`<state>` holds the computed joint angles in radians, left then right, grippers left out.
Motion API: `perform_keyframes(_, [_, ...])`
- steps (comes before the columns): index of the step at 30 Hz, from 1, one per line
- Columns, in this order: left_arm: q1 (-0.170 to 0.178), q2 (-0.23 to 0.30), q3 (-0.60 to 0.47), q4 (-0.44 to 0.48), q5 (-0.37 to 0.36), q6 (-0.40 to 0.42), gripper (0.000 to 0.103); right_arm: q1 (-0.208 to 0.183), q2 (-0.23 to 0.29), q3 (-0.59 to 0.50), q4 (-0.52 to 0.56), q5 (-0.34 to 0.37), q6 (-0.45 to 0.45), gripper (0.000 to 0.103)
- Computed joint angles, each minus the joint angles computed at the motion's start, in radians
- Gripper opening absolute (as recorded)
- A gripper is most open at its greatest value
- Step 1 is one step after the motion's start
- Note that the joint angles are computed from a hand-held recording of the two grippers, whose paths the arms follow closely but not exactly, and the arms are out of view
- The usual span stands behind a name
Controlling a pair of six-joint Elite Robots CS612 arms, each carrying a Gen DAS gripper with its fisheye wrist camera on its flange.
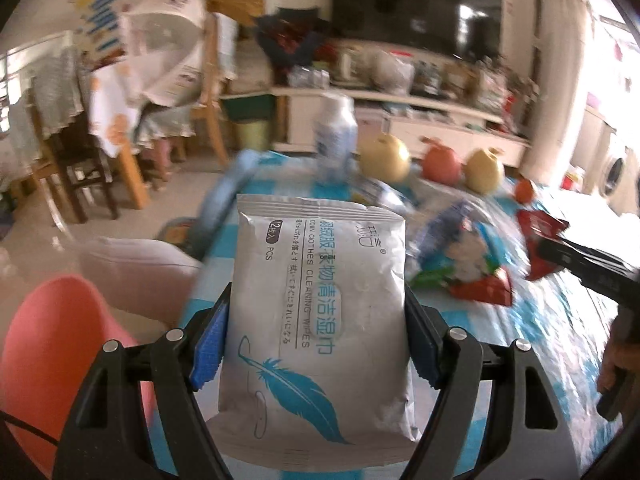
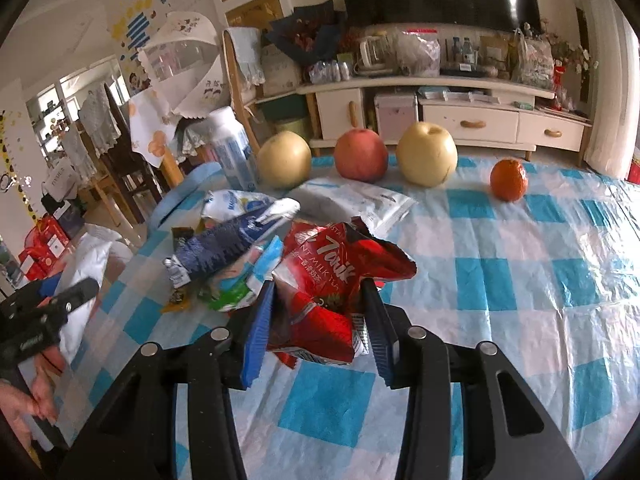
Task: Collect trash
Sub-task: 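Carry the wipes pack and Tuck bag to the pink bucket and release them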
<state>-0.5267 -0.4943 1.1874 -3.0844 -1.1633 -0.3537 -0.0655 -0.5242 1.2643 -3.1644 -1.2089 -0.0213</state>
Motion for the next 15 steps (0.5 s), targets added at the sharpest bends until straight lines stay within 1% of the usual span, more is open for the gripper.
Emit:
perform_keyframes(3, [0.002,-0.010,0.017,-0.005,0.068,-0.020,0.076,0.005,-0.009,0.012,-0.021,0.004,-0.009,0.045])
perform_keyframes(9, [0.007,-0.033,0.063,-0.023,0.198,-0.066,0.076,0.025,-0.027,0.037,-0.056,0.037,-0.043,0.045])
perform_keyframes(15, [0.020,-0.061,0.112,-0.018,0.301,-0.128,0.076,0.054,-0.054,0.072,-0.101,0.104,-0.080,0.045])
